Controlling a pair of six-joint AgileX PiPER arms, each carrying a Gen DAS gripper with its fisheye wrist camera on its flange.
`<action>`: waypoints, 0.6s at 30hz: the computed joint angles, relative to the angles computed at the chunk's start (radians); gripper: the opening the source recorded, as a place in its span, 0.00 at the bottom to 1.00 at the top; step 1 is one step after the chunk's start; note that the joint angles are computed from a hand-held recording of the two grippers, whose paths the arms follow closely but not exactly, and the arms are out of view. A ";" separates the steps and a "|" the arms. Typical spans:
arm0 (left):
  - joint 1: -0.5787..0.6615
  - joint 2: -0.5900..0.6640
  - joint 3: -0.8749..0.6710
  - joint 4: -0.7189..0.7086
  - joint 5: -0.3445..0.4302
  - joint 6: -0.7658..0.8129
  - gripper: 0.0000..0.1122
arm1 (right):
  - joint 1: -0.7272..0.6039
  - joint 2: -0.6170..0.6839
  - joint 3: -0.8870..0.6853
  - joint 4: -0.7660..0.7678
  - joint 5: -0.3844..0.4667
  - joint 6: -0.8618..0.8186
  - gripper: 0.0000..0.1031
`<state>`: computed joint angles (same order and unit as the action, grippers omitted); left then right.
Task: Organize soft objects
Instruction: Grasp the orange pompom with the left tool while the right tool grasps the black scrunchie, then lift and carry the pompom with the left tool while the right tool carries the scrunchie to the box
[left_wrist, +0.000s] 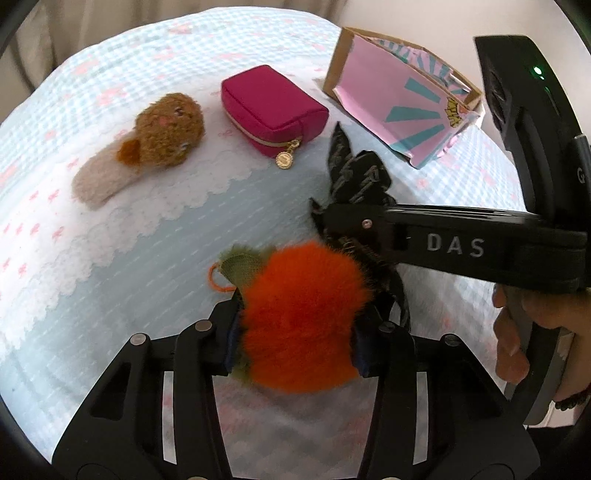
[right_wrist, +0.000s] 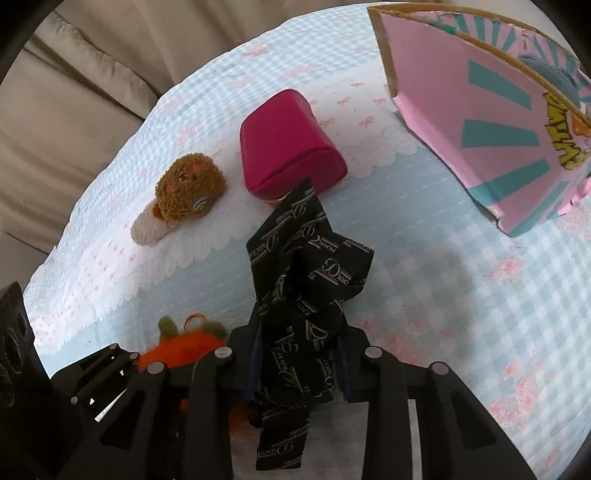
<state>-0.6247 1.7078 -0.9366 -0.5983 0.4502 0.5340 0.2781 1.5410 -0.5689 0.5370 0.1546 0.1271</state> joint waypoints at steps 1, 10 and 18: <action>0.003 -0.009 0.002 0.009 0.002 -0.018 0.37 | 0.002 -0.008 -0.001 -0.045 0.004 0.045 0.28; 0.004 -0.177 -0.051 0.188 0.145 -0.320 0.37 | 0.000 -0.220 -0.024 -0.350 0.208 0.356 0.27; -0.071 -0.317 -0.305 0.429 0.426 -0.682 0.37 | -0.008 -0.480 -0.238 -0.486 0.600 0.458 0.27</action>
<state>-0.6958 1.3912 -1.2416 -0.1688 0.8759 -0.1480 0.2706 1.0611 -0.8065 0.0510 0.7542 0.5849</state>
